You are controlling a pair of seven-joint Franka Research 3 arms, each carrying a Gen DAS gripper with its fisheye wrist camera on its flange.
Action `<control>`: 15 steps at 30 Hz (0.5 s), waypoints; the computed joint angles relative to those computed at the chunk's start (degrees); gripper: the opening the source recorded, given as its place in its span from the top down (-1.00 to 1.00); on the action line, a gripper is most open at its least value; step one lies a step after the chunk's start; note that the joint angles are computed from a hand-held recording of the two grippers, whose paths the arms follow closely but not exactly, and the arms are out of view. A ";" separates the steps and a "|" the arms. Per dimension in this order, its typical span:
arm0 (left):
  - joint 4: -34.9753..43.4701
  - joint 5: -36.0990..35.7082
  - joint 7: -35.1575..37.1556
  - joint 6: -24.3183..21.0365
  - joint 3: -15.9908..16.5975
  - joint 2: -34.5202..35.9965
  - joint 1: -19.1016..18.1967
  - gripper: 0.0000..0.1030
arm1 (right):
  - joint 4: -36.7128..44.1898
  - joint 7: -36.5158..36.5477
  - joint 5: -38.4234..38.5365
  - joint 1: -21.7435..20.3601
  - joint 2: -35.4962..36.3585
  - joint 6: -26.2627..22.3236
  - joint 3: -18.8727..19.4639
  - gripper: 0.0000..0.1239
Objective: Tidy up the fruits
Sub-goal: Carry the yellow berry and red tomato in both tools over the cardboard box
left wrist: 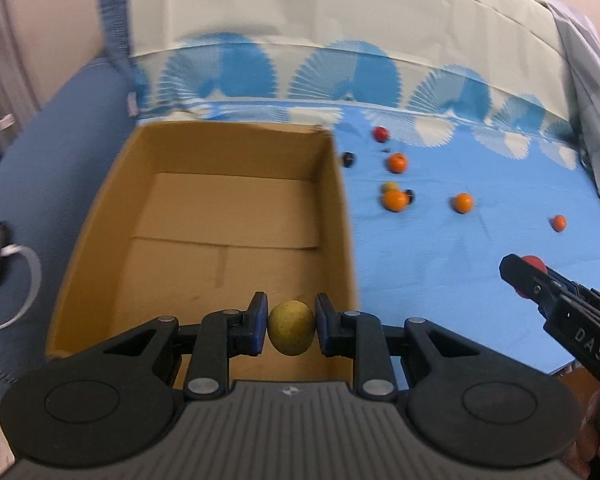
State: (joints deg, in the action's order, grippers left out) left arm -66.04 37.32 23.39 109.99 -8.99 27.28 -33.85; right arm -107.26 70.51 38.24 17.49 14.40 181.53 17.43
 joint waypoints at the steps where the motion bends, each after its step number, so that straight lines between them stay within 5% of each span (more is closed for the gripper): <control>1: -4.05 0.02 -1.22 0.93 0.00 -2.89 0.36 0.46 | 0.08 -0.09 -0.31 0.40 -0.37 -0.68 0.20 0.46; 8: -23.56 1.03 -7.67 5.32 -3.35 -17.62 4.94 0.46 | -1.68 4.38 -5.58 8.33 -2.94 -0.96 -2.90 0.46; 15: -33.39 0.26 -10.49 8.13 -6.19 -25.51 9.30 0.46 | -0.16 14.71 -16.86 15.04 -2.29 -3.56 -8.24 0.46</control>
State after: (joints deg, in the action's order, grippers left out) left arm -99.44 37.58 12.91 118.12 -15.18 1.77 -24.54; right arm -107.42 85.22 21.38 32.53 12.11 177.97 9.18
